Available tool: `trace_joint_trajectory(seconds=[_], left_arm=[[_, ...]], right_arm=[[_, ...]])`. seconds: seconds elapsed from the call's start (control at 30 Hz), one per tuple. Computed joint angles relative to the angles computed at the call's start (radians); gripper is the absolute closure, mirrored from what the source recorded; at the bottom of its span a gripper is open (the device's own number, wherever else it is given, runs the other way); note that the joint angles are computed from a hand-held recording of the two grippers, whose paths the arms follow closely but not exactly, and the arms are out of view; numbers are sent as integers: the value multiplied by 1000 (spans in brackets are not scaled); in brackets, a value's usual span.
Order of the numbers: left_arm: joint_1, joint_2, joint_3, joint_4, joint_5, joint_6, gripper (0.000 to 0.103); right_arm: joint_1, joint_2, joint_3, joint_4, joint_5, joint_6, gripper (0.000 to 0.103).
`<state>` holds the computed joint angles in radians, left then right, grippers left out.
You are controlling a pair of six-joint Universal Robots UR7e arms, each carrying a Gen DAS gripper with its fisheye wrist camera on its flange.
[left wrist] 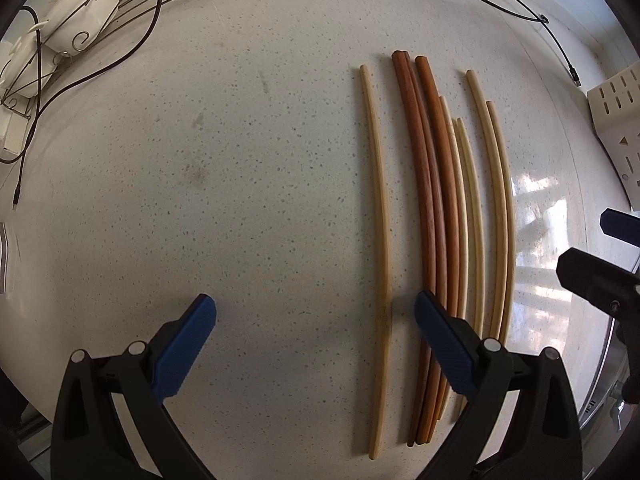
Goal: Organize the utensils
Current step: 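Hover both open tools above the chopstick row, aligning the right tool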
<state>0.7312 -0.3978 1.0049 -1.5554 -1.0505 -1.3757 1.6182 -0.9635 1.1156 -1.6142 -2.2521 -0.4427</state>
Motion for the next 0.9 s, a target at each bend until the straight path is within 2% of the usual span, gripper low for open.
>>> trace_joint_trajectory(seconds=[0.33,0.67,0.9], left_arm=[[-3,-6,12,-4,0,-5,5],[-3,-6,10,-2,1,-3,5],[-3,-6,10,-1,1,-3,5]], right_arm=[[-3,102,-152,209,-40,221,16],[18,190,-216,265,-104,323,16],[16,213,-217,278,-117,367,36]])
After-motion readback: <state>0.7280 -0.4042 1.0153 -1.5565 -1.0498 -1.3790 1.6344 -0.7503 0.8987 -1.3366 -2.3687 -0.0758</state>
